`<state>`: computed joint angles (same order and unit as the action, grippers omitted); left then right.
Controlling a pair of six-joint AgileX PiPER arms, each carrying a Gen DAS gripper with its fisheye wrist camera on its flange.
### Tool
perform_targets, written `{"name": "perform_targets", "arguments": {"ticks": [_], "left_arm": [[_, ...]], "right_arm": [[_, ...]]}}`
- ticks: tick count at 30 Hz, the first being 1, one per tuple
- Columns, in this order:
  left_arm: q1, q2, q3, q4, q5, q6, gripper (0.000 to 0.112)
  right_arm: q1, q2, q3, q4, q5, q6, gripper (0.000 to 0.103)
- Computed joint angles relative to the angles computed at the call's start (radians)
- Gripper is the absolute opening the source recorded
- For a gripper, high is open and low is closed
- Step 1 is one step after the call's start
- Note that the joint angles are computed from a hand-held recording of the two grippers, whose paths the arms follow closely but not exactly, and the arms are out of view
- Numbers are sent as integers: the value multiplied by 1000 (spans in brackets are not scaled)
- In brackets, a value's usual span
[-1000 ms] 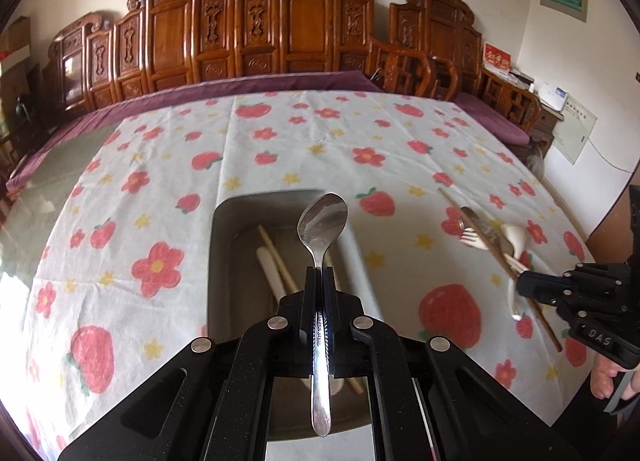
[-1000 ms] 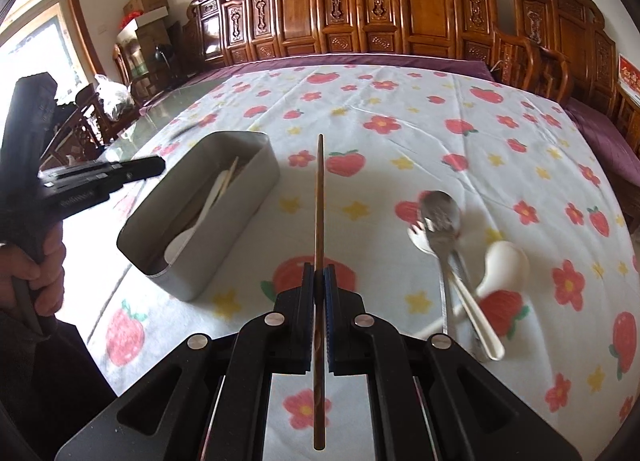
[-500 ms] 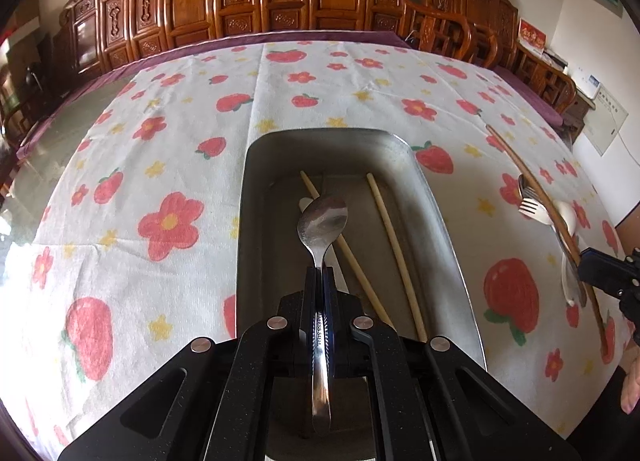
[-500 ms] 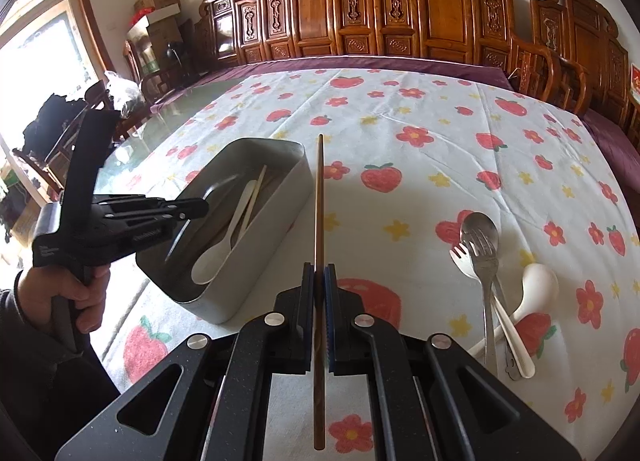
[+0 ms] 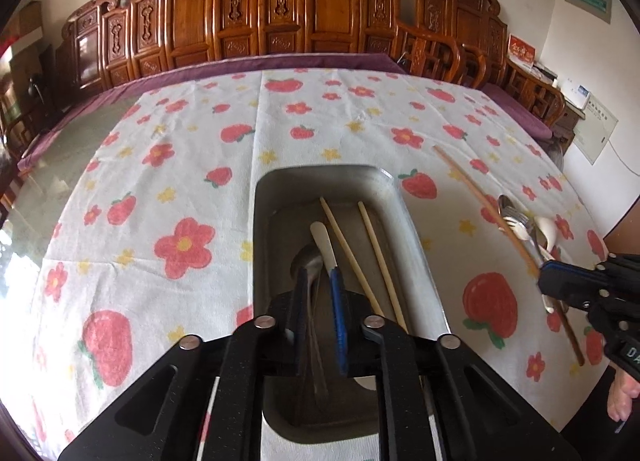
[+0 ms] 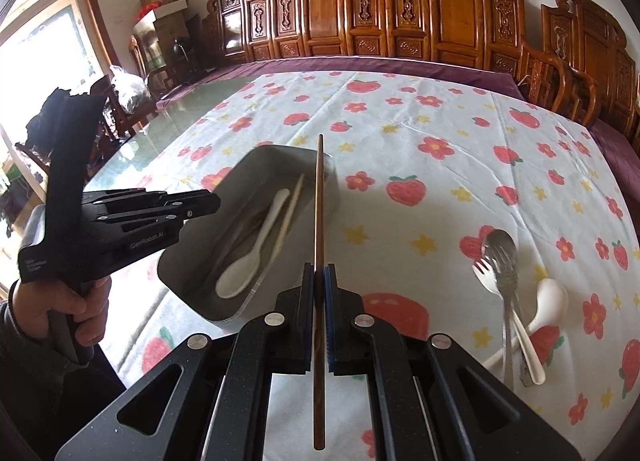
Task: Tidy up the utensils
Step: 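Lower the dark chopstick into the metal tray and open the right tool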
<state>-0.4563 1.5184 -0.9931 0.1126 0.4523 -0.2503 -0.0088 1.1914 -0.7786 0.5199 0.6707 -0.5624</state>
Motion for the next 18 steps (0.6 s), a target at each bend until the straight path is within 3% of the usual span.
{"name": "perform_targets", "arguments": {"ticks": [18], "left_arm": [[190,-157,35,-197,18,265,18]], "right_arm": [[243,212,-145,-54,-99,242,6]]}}
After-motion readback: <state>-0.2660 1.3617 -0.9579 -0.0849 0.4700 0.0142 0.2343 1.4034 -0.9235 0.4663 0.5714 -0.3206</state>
